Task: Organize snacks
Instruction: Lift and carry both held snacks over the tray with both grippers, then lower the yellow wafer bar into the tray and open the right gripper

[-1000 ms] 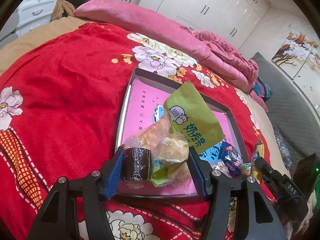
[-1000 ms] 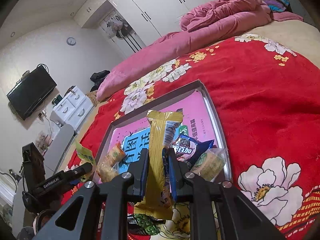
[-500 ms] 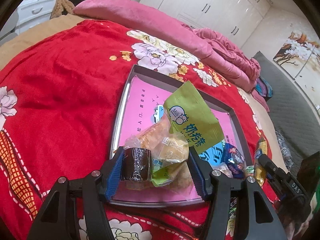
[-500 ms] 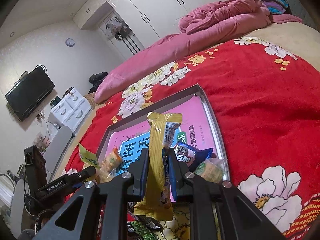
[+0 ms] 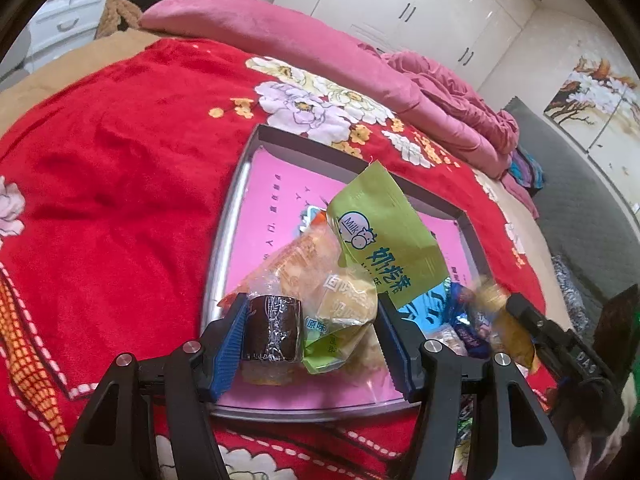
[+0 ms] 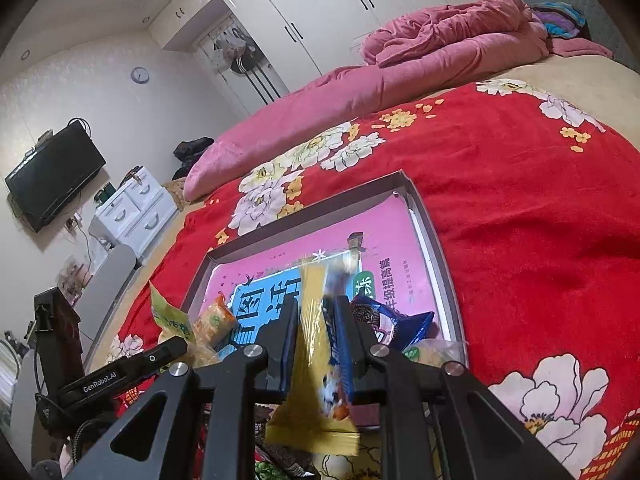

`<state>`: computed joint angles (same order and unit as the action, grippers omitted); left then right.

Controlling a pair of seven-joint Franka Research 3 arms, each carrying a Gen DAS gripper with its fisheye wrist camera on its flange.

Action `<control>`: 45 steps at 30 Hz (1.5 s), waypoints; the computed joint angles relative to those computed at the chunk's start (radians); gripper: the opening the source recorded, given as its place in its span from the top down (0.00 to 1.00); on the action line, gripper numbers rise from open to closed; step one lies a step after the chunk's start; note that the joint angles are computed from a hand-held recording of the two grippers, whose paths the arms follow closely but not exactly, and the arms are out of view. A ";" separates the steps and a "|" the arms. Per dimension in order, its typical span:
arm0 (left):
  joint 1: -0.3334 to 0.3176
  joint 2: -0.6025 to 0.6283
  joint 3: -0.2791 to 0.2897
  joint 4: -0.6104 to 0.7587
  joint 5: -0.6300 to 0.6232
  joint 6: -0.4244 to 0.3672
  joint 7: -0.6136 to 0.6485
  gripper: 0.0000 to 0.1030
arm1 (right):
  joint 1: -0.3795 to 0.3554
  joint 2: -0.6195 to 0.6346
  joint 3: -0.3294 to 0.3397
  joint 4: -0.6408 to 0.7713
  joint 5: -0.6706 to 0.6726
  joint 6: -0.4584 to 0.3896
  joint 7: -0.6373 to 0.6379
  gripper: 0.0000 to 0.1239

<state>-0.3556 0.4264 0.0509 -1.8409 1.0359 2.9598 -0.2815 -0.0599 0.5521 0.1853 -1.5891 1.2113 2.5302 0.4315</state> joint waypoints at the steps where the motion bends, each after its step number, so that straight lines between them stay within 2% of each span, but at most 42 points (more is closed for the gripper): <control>1: 0.002 0.003 -0.006 0.003 -0.009 -0.011 0.013 0.39 | 0.001 0.003 -0.001 0.003 -0.004 -0.001 0.003 0.85; 11: -0.007 0.015 0.004 0.010 -0.028 0.010 0.027 0.39 | 0.023 0.011 -0.009 -0.001 -0.094 0.038 0.042 0.85; 13: 0.004 0.017 -0.013 0.012 -0.058 -0.007 0.061 0.39 | 0.028 0.009 -0.012 -0.007 -0.118 0.047 0.050 0.85; 17: -0.007 0.020 -0.004 0.015 -0.063 -0.012 0.072 0.39 | 0.036 0.004 -0.013 -0.019 -0.159 0.073 0.038 0.84; 29: -0.016 0.025 0.005 0.018 -0.058 -0.007 0.073 0.39 | 0.052 0.018 0.020 -0.026 -0.173 0.181 -0.005 0.84; 45: -0.018 0.045 0.005 0.049 -0.074 -0.039 0.110 0.39 | 0.044 0.083 0.048 0.049 -0.237 0.219 0.059 0.84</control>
<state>-0.3735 0.4716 0.0562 -1.7920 0.9623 2.9209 -0.1719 -0.0154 0.6353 0.2335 -1.5401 0.9746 2.7497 0.4904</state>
